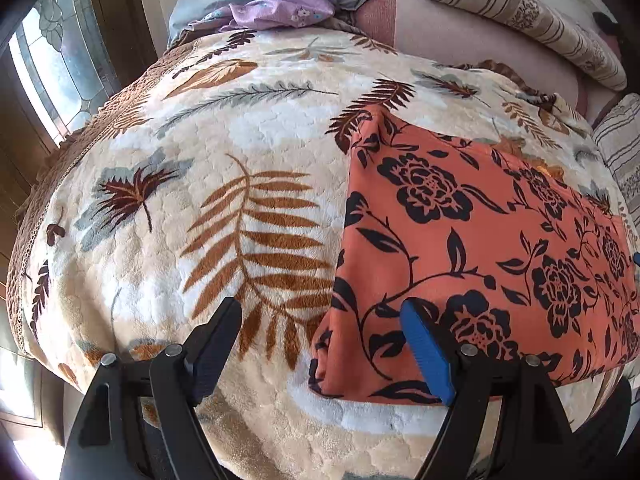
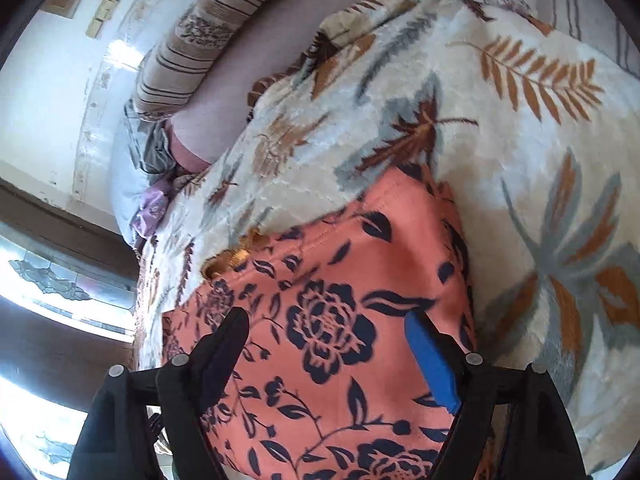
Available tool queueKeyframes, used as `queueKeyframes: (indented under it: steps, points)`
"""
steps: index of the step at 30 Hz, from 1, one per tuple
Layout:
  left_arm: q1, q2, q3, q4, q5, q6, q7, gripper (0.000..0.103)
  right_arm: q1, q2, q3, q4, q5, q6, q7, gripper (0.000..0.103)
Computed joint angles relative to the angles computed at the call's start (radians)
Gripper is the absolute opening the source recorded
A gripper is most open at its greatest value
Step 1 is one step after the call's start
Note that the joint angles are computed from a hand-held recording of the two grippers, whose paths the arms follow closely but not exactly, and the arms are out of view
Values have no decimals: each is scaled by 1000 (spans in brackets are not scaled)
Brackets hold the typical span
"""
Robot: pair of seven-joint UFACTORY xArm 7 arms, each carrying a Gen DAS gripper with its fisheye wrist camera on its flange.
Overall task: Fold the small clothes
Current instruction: 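Fold the bundle over again with both grippers and release it, then move both open grippers over the end of the orange blouse strip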
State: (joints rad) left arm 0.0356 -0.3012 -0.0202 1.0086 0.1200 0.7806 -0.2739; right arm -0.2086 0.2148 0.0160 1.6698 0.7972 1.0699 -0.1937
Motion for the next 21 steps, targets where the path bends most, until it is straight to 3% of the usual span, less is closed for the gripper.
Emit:
queueKeyframes:
  steps: [2,4,6,10,13,17,21]
  points:
    - [5,52,-6,28,18,61,-3,83,2,58,7,60,3,-1,-1,83]
    - [2,46,1,7,4,35,-19,87,52,137,-43,129,-109,6,84,83]
    - [-1,41,3,19,0,57,-15,87,2,145,11,117,-125,-11,148,82]
    - [9,-5,1,-13,30,41,-28,87,-27,83,43,59,-33,-45,35,83]
    - [4,4,7,-4,1,73,-18,87,-15,130,22,91,-120,-1,95,83]
    - [13,-75,1,-38,21,52,-36,87,-31,12,24,-16,-51,-66,56,83]
    - [21,-128,-5,-65,33,72,-33,87,-22,-153,-7,-167,52,-34,-48,83]
